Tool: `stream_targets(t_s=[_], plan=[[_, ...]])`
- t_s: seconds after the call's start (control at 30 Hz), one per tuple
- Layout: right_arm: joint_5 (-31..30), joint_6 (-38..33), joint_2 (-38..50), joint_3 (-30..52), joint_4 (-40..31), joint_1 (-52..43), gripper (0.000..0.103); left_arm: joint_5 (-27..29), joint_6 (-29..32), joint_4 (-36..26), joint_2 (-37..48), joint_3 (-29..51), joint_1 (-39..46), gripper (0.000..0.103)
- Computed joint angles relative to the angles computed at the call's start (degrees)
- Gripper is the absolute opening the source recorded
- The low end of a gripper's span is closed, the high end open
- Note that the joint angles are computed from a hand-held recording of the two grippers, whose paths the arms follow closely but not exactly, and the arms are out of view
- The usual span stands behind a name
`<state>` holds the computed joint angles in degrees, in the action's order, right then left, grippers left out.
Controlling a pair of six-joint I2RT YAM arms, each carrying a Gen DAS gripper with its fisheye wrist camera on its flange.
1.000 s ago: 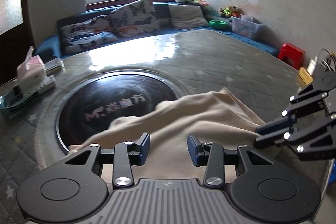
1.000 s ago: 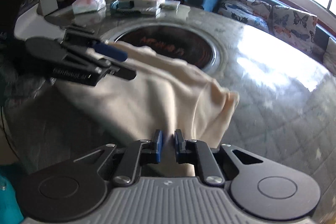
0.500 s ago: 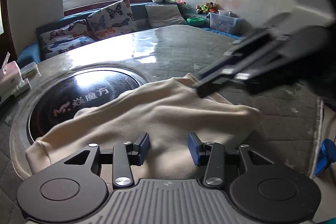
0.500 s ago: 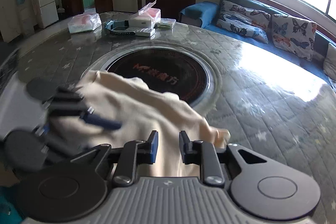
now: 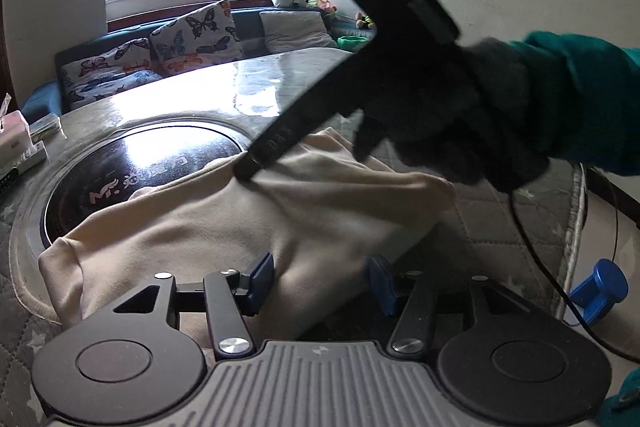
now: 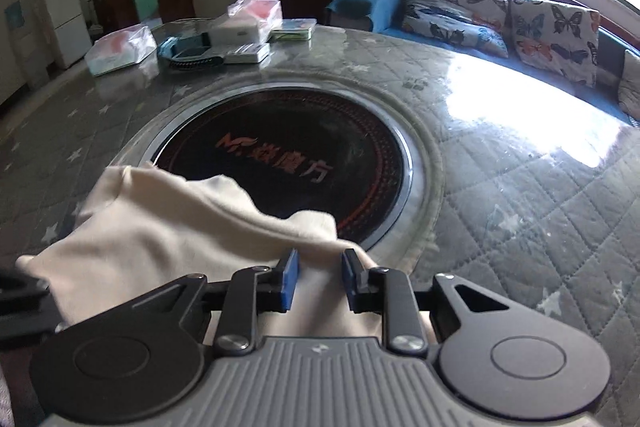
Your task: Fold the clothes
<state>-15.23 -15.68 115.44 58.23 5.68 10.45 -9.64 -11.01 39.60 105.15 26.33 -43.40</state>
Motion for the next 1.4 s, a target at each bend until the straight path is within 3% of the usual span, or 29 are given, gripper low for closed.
stream_targets(t_s=[0.23, 0.4, 0.57, 0.73, 0.93, 1.07, 1.4], plan=[[-0.94, -0.60, -1.99, -0.67, -0.22, 2.07, 0.023, -3.42, -2.50, -2.23, -7.91, -5.21, 1.16, 0.056], [0.87, 0.30, 1.71, 2.44, -0.23, 4.54, 0.023, -1.14, -6.52, -4.66, -11.67, -8.88, 6.00, 0.056], [1.19, 0.57, 1.58, 2.91, -0.85, 4.81, 0.023, -0.40, -6.77, -4.04, -14.75, -11.59, 6.44, 0.056], [0.33, -1.94, -5.90, -3.41, -1.94, 3.16, 0.023, -0.77, -6.41, -4.60, -17.05, -11.99, 9.24, 0.057], [-2.14, -4.91, -17.96, -16.95, -1.74, -1.07, 0.023, -1.23, -7.19, -5.38, -15.30, -11.25, 11.75, 0.057], [-2.03, -5.86, -19.68, -23.07, 1.85, -2.99, 0.023, -2.12, -7.61, -2.78, -12.70, -12.12, 11.23, 0.057], [-2.72, -4.10, -22.23, -25.76, 4.94, -1.84, 0.022, -5.55, -9.69, -8.27, -18.11, -12.69, 11.81, 0.059]])
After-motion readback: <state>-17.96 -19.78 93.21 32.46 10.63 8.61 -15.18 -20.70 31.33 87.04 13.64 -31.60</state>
